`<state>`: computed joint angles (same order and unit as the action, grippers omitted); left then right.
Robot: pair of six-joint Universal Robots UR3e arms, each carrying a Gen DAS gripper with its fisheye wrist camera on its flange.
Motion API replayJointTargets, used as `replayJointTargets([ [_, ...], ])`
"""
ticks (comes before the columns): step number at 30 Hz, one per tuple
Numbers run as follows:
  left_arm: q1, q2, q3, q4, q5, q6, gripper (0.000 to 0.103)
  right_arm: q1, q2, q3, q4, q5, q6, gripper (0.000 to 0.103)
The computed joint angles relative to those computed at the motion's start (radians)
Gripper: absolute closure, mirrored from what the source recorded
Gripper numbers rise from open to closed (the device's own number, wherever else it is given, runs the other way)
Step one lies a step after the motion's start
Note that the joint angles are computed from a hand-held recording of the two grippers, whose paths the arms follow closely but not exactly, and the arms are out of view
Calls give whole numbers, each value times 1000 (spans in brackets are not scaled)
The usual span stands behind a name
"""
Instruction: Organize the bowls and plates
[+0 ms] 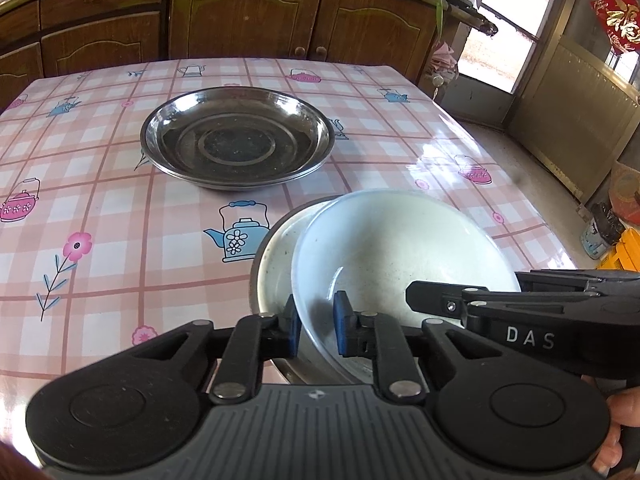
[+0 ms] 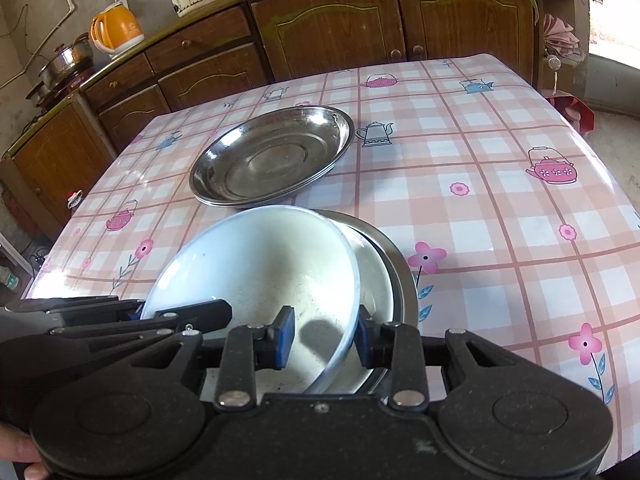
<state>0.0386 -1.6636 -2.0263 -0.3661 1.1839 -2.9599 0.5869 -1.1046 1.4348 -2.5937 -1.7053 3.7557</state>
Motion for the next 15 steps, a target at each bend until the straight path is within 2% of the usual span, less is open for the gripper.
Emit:
replayJointTargets([
  [3,6,1,-4,3,-7,-2,87,1,0,-14,13,3,-8,51],
  [5,15,2,-8,2,-20,-6,86,-3,-5,-20,17,17,-19,40],
  [7,18,1,-5,-2,-22,-12,86,10,-6,-36,15,-20,-40,33],
  [10,14,1,-2,-4,-17,-10,86,32,0,-78,49,-92,-76,33],
  [15,-5,-6,1,13,11,10,85,14,-24,-34,30,-74,-57,33],
])
